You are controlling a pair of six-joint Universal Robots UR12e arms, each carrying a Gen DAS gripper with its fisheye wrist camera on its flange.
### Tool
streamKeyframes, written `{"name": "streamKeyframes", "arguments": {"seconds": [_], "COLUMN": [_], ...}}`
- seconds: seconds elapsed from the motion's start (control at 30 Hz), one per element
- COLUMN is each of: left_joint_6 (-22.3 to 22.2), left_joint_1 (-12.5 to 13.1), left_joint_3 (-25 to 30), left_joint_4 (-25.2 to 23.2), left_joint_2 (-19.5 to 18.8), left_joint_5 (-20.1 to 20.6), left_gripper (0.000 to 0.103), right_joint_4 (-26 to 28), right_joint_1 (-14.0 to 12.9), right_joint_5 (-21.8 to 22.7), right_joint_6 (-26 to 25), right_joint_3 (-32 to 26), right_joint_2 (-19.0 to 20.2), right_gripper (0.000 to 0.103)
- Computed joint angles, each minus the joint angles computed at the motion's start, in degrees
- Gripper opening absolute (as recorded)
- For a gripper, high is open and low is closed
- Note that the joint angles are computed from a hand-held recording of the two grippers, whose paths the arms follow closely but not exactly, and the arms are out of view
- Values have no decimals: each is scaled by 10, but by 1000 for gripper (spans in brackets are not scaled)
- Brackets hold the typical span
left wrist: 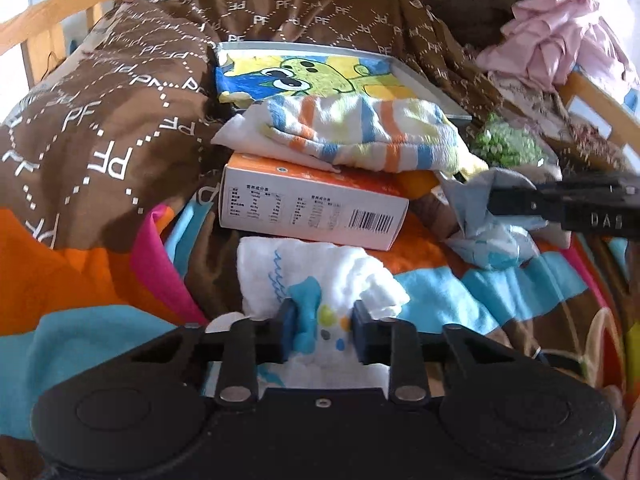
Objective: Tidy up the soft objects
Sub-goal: 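Grasp the white muslin cloth with the left gripper while the right grasps the grey cloth, then carry both held cloths to the grey cartoon-picture tray and lower them in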
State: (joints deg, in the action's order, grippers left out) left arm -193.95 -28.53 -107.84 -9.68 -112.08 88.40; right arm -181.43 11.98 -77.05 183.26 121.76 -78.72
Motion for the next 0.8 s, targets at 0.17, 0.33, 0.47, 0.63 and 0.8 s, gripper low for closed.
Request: {"name": "streamKeyframes", "arguments": {"seconds": [0.17, 0.33, 0.47, 0.63, 0.8], "left_joint_6": [-49, -80, -94, -99, -114], "left_joint_1": [8, 8, 7, 2, -4], "left_joint_3": [-11, -25, -33, -38, -24], "left_joint_4": [45, 129, 200, 286, 384], "left_joint_2": [3, 4, 2, -4, -26], "left_joint_5": [-28, -29, -29, -18, 32], "left_gripper": [21, 19, 19, 19, 19], "right_joint_4": [-52, -131, -205, -281, -335], "right_joint_1": [-23, -43, -53, -48, -23], "right_joint_5": [54, 89, 109, 90, 17], "right_joint_6": [73, 118, 146, 153, 135], "right_joint_3": [23, 44, 53, 51, 23], "right_joint_2": [-14, -22, -15, 3, 34], "right_gripper": [9, 9, 9, 9, 9]}}
